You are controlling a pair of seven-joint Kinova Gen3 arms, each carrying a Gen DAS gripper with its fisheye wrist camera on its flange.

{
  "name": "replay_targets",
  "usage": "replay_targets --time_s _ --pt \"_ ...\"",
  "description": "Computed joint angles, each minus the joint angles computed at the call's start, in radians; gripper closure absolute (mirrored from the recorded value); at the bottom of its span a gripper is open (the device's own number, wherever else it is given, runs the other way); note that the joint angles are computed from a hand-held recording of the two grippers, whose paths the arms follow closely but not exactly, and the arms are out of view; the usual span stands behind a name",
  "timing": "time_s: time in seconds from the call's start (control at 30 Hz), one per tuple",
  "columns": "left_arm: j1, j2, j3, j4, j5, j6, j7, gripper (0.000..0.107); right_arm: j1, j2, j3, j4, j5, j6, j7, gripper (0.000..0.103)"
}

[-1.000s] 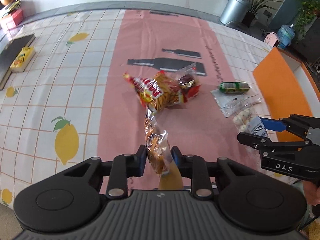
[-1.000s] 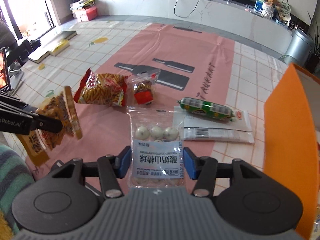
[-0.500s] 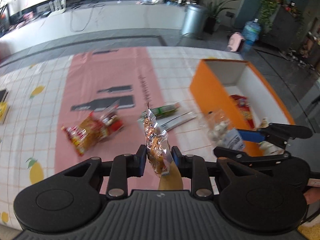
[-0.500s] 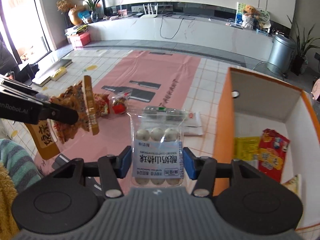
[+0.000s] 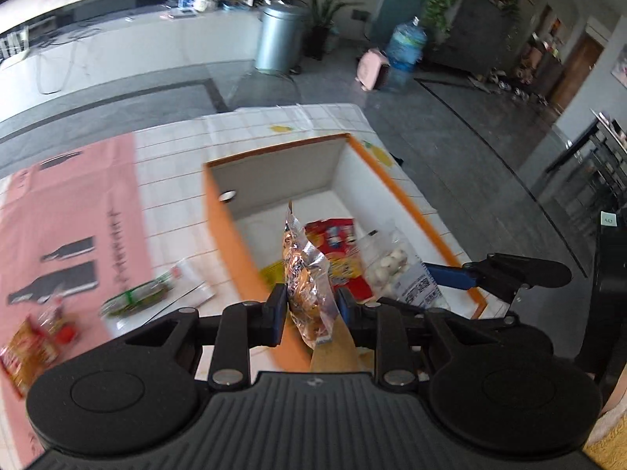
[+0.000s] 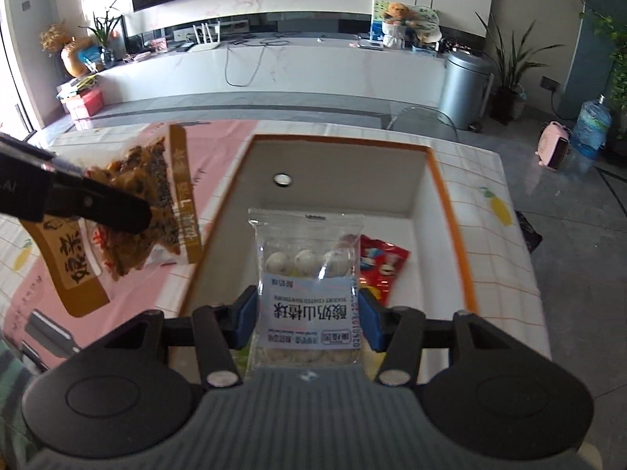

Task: Organize snacks
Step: 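Carry both packets over the orange box and open both tools to drop them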

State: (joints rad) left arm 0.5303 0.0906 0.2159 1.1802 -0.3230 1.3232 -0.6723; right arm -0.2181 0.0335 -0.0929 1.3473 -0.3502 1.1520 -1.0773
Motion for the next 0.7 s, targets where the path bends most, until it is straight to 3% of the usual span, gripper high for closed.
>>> replay_targets --time_s 0.2,0.4,0.7 --pt "-0.004 0.156 -0.045 -0.147 0.024 0.063 -0.115 0.078 0.017 0.121 0.002 -0.112 0.017 0.059 0.013 0.052" --pt "-0.029 0.235 -0.096 -0.181 0.067 0.090 -0.205 0.078 0.005 0.235 -0.023 -0.181 0.048 0.063 0.008 0.051" --pt "-0.041 0.360 -0.139 -0.327 0.075 0.191 -0.390 0.078 -0.041 0.369 -0.040 -0.317 0.123 0.110 0.020 0.051"
